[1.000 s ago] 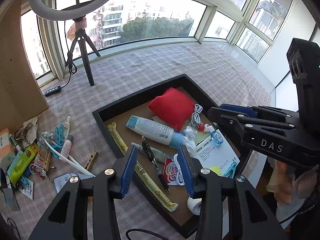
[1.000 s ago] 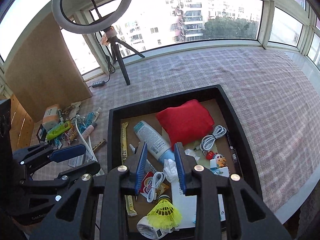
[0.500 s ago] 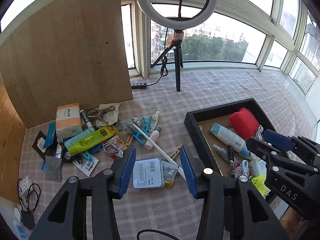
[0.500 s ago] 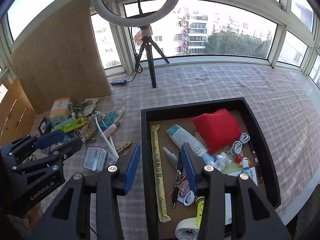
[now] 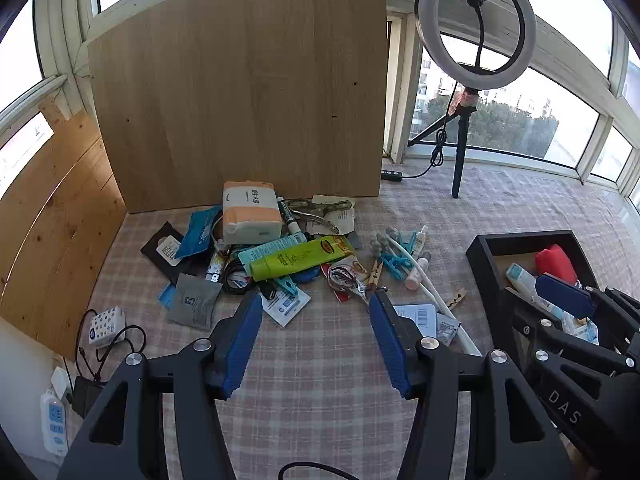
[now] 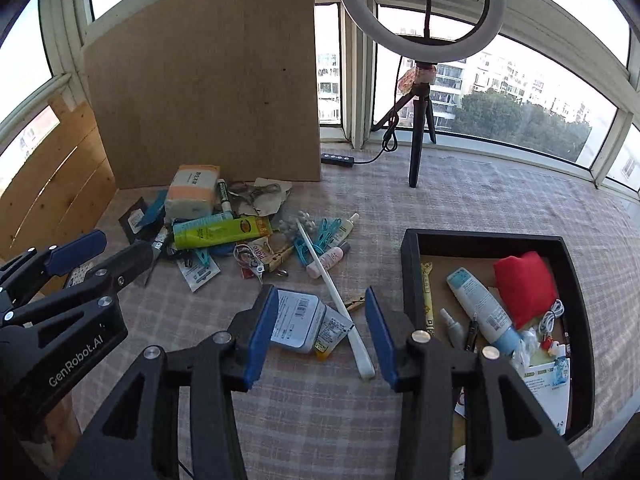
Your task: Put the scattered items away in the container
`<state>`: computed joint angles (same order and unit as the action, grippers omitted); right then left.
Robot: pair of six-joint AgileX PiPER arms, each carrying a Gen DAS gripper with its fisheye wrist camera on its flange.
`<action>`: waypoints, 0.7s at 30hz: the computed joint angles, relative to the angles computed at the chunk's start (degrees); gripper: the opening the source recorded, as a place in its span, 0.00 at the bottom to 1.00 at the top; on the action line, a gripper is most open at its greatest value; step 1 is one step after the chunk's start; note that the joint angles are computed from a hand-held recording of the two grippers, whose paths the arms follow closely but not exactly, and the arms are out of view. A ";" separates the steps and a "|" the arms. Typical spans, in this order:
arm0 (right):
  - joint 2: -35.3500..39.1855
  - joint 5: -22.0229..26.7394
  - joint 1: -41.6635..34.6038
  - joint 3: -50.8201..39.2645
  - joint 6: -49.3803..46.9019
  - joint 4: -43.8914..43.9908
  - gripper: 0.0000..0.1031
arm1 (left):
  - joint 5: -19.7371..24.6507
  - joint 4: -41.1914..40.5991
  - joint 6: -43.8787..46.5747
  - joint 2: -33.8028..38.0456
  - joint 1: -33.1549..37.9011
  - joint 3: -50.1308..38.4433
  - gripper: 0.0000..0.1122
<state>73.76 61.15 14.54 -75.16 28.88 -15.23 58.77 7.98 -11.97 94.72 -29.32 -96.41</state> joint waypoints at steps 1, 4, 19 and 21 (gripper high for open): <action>0.56 0.10 0.96 -0.32 0.85 -0.83 0.43 | -0.24 -0.28 0.06 -0.18 0.72 0.77 0.48; 2.03 0.48 3.27 -1.32 2.62 -2.79 0.43 | -0.64 -0.52 0.18 -0.44 2.17 2.36 0.48; 3.83 0.13 4.45 -0.96 3.37 -5.04 0.43 | -0.75 -1.87 1.84 1.47 2.69 3.26 0.48; 3.47 -0.83 2.25 -0.45 0.83 -2.23 0.43 | -0.51 -3.01 2.69 2.15 3.04 3.27 0.48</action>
